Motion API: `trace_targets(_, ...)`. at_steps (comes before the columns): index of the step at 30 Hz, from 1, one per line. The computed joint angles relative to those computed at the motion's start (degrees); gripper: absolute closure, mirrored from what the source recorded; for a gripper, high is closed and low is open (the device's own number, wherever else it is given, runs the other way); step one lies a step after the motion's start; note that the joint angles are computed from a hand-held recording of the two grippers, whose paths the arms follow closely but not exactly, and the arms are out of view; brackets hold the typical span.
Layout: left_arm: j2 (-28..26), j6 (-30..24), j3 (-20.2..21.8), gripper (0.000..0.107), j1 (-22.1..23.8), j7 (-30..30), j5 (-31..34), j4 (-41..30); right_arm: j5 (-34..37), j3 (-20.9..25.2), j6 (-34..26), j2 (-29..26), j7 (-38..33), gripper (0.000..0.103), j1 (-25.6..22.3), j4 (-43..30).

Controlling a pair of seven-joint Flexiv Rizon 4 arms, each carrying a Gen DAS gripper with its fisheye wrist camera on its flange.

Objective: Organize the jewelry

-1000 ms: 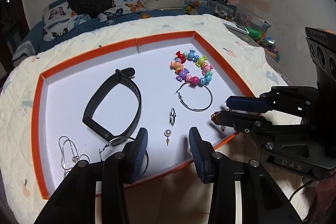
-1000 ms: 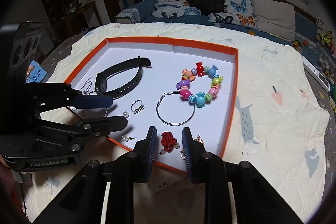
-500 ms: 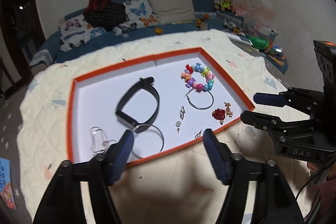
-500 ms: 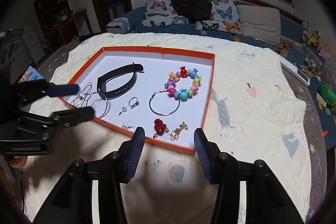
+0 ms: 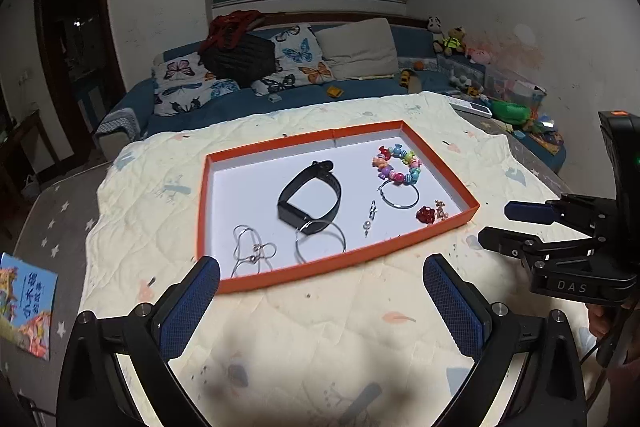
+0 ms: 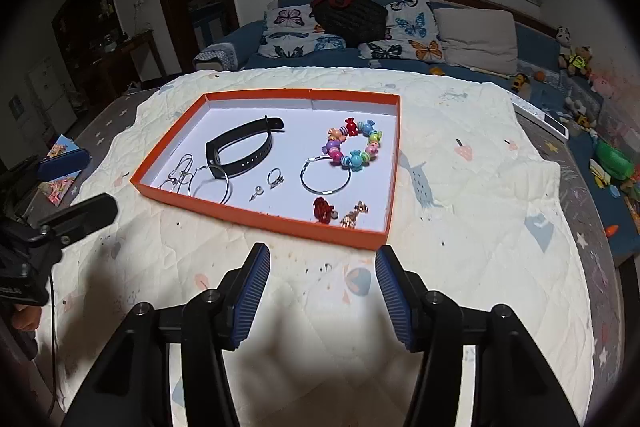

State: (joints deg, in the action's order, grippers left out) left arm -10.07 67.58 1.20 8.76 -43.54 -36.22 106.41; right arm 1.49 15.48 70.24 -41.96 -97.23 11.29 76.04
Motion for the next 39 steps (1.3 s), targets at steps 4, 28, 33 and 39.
trace_targets(4,1.9,1.5,0.6,0.004,-0.2,0.6,0.3,2.3,-0.4,-0.7,0.9,1.1,0.8,0.042,0.7,2.1)
trace_targets(28,7.3,2.1,3.5,0.004,-1.5,3.1,-2.1,9.5,-7.5,-3.2,7.3,5.9,8.6,0.042,2.2,12.4)
trace_targets(33,7.0,1.8,3.6,0.004,-1.2,1.5,-0.3,9.2,-8.1,-3.5,7.5,6.1,9.2,0.042,2.4,12.9)
trace_targets(39,6.6,0.8,3.8,0.004,-0.7,-0.1,0.9,8.6,-8.2,-3.4,7.2,6.1,9.7,0.042,2.2,13.0)
